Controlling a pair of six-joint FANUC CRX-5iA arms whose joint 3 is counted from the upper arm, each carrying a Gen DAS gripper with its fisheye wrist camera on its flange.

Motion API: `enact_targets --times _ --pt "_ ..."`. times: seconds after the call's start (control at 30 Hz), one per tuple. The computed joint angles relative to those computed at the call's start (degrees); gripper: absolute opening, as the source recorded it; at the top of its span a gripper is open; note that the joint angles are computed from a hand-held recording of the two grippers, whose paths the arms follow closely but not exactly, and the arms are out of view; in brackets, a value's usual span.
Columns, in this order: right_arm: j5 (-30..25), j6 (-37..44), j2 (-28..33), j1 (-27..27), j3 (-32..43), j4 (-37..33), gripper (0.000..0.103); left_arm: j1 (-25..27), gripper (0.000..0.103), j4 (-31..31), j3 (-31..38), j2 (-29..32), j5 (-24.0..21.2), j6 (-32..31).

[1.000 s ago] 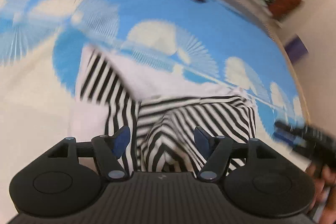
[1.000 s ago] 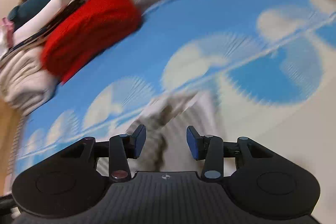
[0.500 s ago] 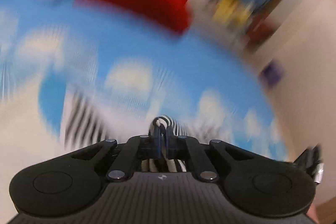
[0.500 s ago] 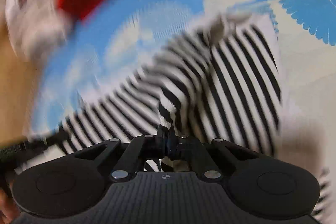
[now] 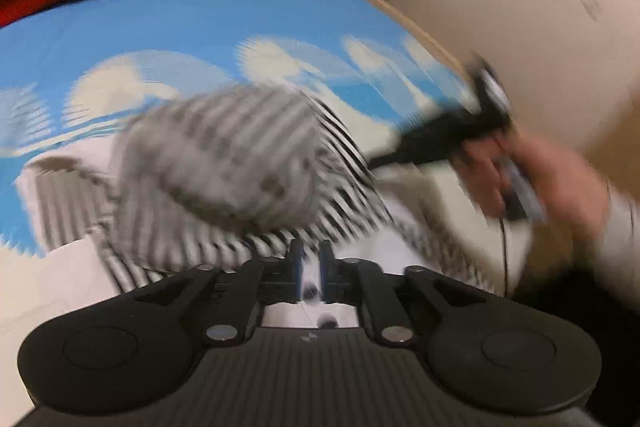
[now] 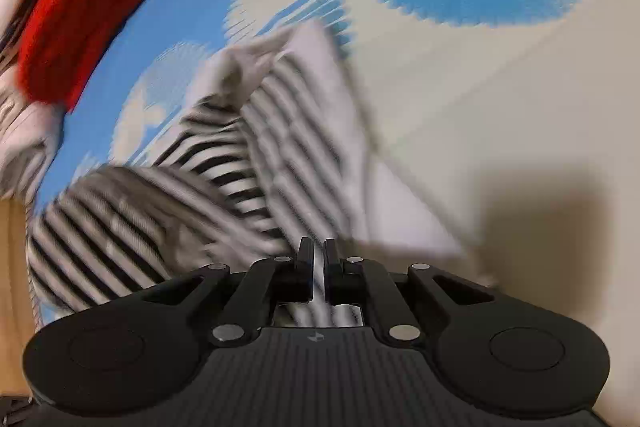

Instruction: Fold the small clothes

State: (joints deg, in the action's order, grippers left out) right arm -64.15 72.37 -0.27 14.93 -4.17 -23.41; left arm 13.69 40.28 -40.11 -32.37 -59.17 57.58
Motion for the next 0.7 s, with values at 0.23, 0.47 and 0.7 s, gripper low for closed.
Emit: enact_targets --times 0.23,0.47,0.7 --pt "3.31 7.17 -1.6 -1.03 0.86 -10.08 0.046 2.01 0.061 -12.57 2.92 2.77 9.48 31.84" --pt "3.71 -0.34 1.54 5.9 1.65 -0.31 0.055 1.73 0.061 -17.21 4.93 7.64 13.02 45.2" --pt "2.52 -0.47 2.84 7.76 0.58 2.39 0.036 -0.13 0.036 -20.26 6.3 10.58 14.6 49.1"
